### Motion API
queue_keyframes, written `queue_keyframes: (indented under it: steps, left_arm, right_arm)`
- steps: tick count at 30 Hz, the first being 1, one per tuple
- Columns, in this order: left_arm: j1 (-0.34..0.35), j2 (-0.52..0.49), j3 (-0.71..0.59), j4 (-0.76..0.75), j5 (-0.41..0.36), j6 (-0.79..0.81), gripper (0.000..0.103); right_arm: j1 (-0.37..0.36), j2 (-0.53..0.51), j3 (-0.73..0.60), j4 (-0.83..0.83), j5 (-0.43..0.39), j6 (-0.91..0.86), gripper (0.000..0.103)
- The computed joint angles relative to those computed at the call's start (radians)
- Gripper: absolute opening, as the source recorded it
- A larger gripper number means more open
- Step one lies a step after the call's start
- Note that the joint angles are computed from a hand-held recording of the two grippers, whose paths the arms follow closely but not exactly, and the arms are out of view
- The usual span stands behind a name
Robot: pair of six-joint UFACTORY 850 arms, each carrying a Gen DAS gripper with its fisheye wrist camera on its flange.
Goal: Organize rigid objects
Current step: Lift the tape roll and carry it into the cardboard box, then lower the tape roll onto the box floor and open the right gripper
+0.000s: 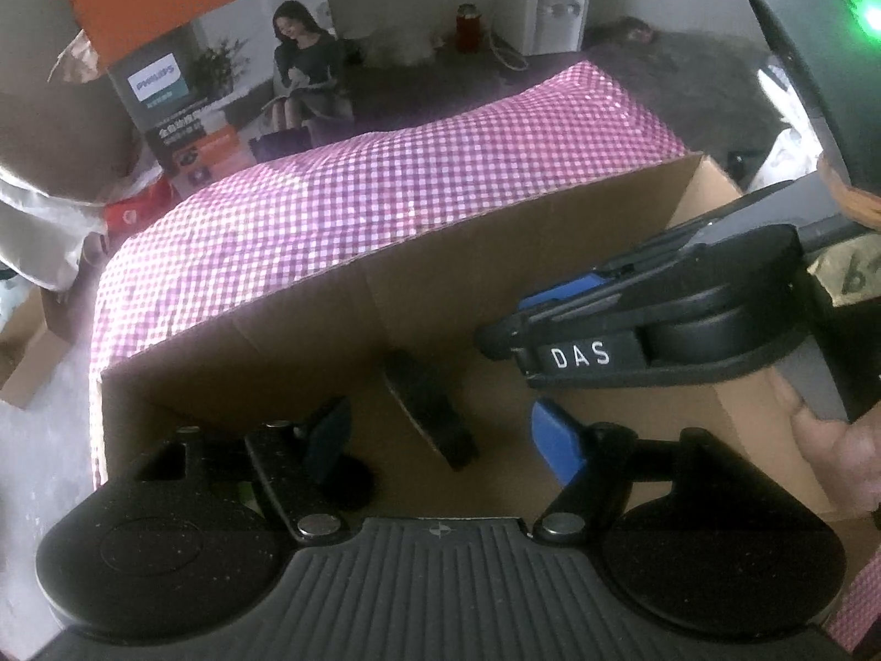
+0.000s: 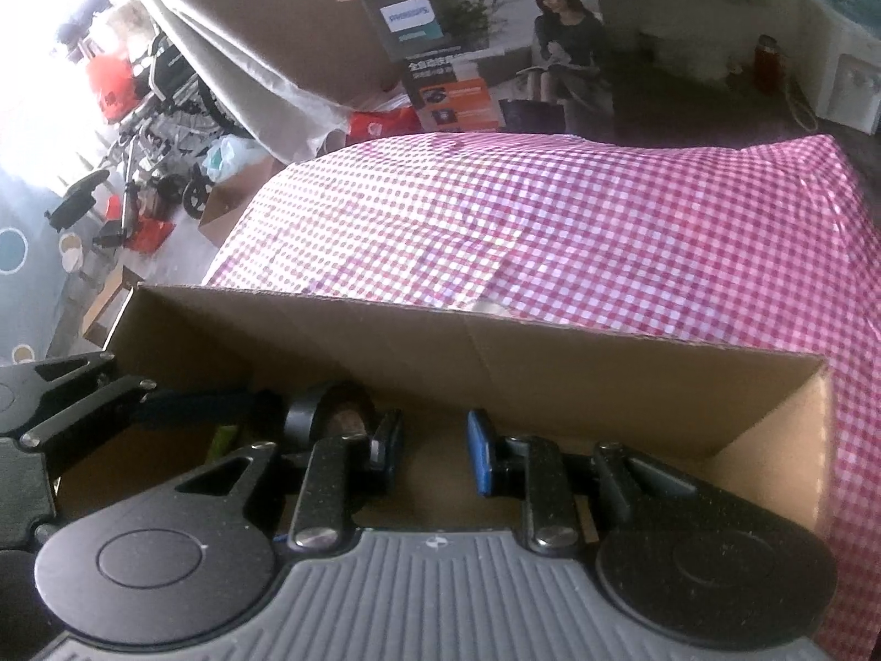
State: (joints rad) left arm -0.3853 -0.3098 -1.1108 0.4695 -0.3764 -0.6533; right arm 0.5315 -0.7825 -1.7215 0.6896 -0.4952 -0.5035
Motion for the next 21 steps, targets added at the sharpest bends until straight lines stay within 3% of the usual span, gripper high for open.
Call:
queue_keyframes:
  steps: [10,16,17,20,21]
  left_arm:
    - [-0.018,0.072,0.049,0.117,0.014,-0.125,0.074]
    - [-0.055,0.21,0.161,0.435,0.03,-0.487,0.078]
    - [-0.059,0.238,0.185,0.494,0.032,-0.559,0.079]
    - [-0.078,0.323,0.264,0.673,0.029,-0.805,0.081]
    - [-0.086,0.349,0.291,0.728,0.022,-0.884,0.081]
  right_arm:
    - [-0.022,0.055,0.071,0.103,0.027,-0.069,0.027]
    - [-0.033,0.106,0.125,0.276,-0.013,-0.217,0.028]
    - [-0.031,0.112,0.131,0.29,-0.018,-0.233,0.031]
    - [-0.022,0.123,0.142,0.317,-0.027,-0.269,0.052]
    - [-0.015,0.128,0.146,0.316,-0.024,-0.28,0.052]
